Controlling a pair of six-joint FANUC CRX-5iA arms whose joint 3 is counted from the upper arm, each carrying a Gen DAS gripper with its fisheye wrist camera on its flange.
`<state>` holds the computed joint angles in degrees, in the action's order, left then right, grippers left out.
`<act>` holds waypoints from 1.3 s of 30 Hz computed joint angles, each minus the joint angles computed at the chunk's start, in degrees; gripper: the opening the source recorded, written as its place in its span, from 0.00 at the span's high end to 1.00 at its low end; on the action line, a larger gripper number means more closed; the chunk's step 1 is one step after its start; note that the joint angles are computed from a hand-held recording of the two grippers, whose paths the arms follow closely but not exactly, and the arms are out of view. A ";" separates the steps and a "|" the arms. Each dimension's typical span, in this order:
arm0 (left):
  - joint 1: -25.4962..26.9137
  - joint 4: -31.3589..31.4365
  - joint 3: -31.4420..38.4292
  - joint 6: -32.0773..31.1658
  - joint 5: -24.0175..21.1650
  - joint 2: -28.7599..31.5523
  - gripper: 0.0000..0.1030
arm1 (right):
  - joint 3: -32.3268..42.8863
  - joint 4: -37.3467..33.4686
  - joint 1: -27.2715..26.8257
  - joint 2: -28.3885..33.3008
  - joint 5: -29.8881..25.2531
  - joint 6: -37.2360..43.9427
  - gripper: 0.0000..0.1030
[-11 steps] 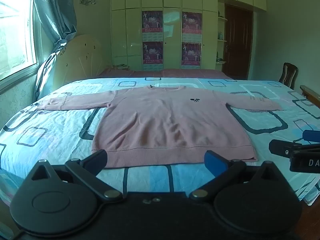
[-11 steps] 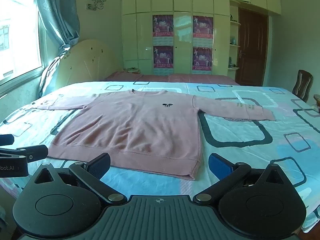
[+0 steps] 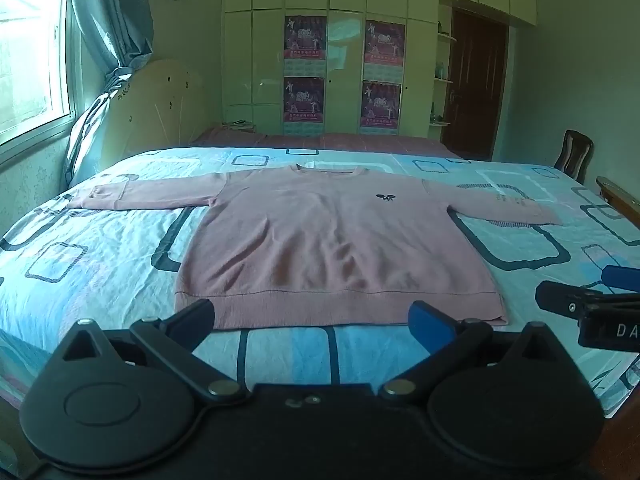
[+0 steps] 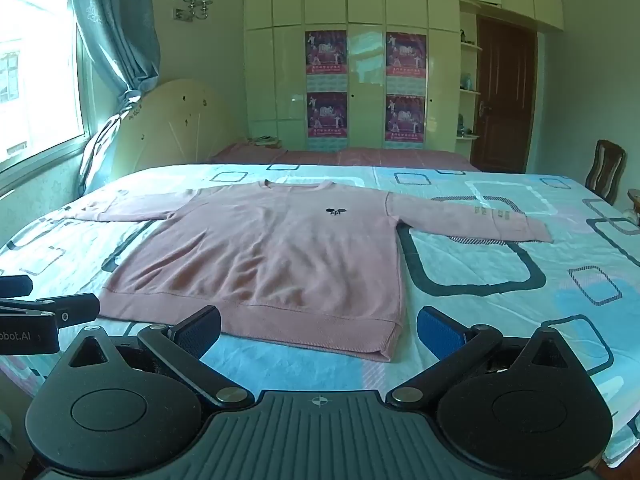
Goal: Fold small clothes
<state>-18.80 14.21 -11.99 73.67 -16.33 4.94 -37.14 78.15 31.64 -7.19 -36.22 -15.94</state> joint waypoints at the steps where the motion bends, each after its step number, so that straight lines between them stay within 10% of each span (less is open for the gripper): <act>1: -0.07 -0.67 0.09 0.29 0.06 -0.03 0.01 | 0.00 0.01 0.07 0.02 -0.09 -0.06 0.00; 39: -0.38 -4.92 1.72 4.19 -1.51 -0.42 0.01 | 0.57 0.06 -0.38 0.37 0.75 0.75 0.00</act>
<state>-19.17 9.29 -10.28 77.86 -17.84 4.53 -36.57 78.20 31.26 -6.82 -35.46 -15.19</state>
